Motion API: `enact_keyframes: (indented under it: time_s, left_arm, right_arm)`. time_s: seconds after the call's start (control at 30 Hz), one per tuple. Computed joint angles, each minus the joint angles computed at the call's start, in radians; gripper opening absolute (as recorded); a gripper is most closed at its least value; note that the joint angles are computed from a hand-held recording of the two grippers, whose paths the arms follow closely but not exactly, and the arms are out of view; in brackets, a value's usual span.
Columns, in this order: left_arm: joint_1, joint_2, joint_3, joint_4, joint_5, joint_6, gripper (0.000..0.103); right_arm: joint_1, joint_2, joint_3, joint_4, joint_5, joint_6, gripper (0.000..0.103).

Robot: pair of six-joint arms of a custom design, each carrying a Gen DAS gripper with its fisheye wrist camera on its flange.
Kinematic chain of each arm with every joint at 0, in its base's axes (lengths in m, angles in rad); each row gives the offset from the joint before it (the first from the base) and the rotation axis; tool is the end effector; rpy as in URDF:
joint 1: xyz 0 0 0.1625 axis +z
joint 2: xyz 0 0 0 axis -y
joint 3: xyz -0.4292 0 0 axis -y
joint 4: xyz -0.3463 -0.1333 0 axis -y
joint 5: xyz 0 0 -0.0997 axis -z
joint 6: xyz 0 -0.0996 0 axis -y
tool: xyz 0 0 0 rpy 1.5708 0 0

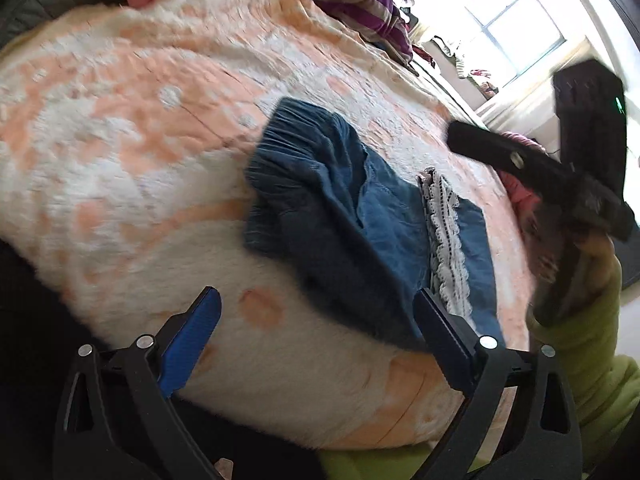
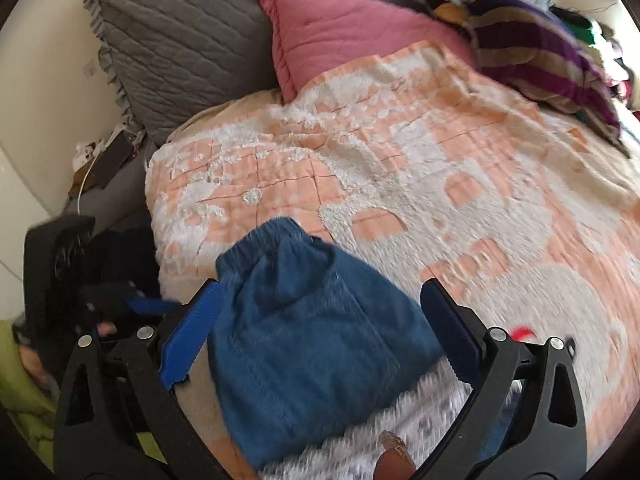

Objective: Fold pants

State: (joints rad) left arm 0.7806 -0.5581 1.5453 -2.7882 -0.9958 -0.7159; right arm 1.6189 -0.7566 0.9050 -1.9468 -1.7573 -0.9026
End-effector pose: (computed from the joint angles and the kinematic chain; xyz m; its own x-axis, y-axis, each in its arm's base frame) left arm -0.3448 -0.6054 0.0422 -0.9661 -0.0657 -0.2497 0.0765 0.8509 -0.5197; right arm 0.1519 -0.7674 0.3331 -0.5726 -0.7672 0.2890 -0.8010 0.5986 0.0020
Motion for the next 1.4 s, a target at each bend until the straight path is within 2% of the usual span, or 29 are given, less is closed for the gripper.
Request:
enact_keyframes:
  time_s: [0.03,0.07,0.1,0.17,0.33,0.43,0.5,0.53,0.6,0.7,0.77,0.83,0.93,1.03,1.1,1.13,1.17,1.27,1.33,1.4]
  left_arm:
    - [0.008,0.013,-0.013,-0.016,-0.012,0.009,0.074]
    - [0.015,0.021,-0.023,-0.023,-0.022,0.014,0.065]
    - [0.022,0.03,-0.032,-0.033,-0.033,0.018,0.063]
    - [0.034,0.044,-0.046,-0.043,-0.048,0.026,0.047]
    - [0.052,0.055,-0.046,-0.076,-0.08,0.031,0.047]
    - [0.057,0.051,-0.036,-0.088,-0.087,0.039,0.048]
    - [0.058,0.05,-0.032,-0.098,-0.093,0.042,0.048]
    - [0.06,0.05,-0.031,-0.103,-0.098,0.043,0.049]
    - [0.062,0.044,-0.014,-0.128,-0.11,0.048,0.052]
    - [0.061,0.046,-0.005,-0.173,-0.133,0.06,0.067]
    - [0.054,0.051,-0.012,-0.178,-0.132,0.07,0.083]
    - [0.047,0.06,-0.03,-0.161,-0.124,0.081,0.088]
    - [0.041,0.079,-0.071,-0.129,-0.122,0.084,0.089]
    - [0.043,0.11,-0.128,-0.134,-0.169,0.107,0.089]
    - [0.048,0.13,-0.18,-0.104,-0.197,0.146,0.079]
    - [0.044,0.147,-0.215,-0.086,-0.214,0.168,0.063]
    - [0.039,0.159,-0.24,-0.074,-0.221,0.184,0.059]
    - [0.027,0.192,-0.303,-0.046,-0.243,0.228,0.059]
    - [0.015,0.216,-0.34,-0.03,-0.263,0.259,0.059]
    - [0.007,0.232,-0.364,-0.017,-0.283,0.294,0.059]
  right_arm:
    - [0.003,0.021,-0.035,0.034,-0.005,0.004,0.093]
    - [0.007,0.045,-0.069,0.068,-0.012,0.006,0.093]
    - [0.012,0.081,-0.124,0.13,-0.02,0.003,0.093]
    - [0.016,0.124,-0.183,0.196,-0.03,-0.008,0.093]
    - [0.03,0.219,-0.272,0.299,-0.1,-0.031,0.093]
    - [0.027,0.265,-0.32,0.36,-0.109,-0.036,0.089]
    - [0.019,0.289,-0.355,0.416,-0.09,-0.041,0.059]
    - [0.017,0.278,-0.332,0.395,-0.087,-0.052,0.058]
    - [0.011,0.236,-0.277,0.348,-0.048,-0.086,0.04]
    - [-0.004,0.184,-0.257,0.335,0.04,-0.106,0.029]
    - [-0.022,0.143,-0.254,0.343,0.116,-0.11,0.028]
    - [-0.038,0.113,-0.253,0.348,0.166,-0.123,0.028]
    - [-0.062,0.083,-0.273,0.379,0.229,-0.129,0.028]
    - [-0.09,0.053,-0.283,0.392,0.277,-0.139,0.028]
    - [-0.103,0.045,-0.297,0.397,0.29,-0.14,0.028]
    - [-0.113,0.028,-0.281,0.383,0.3,-0.141,0.028]
    - [-0.118,0.022,-0.278,0.377,0.304,-0.139,0.028]
    - [-0.148,-0.015,-0.25,0.353,0.335,-0.141,0.028]
    - [-0.173,-0.052,-0.215,0.308,0.351,-0.127,0.032]
    - [-0.196,-0.087,-0.168,0.241,0.358,-0.107,0.048]
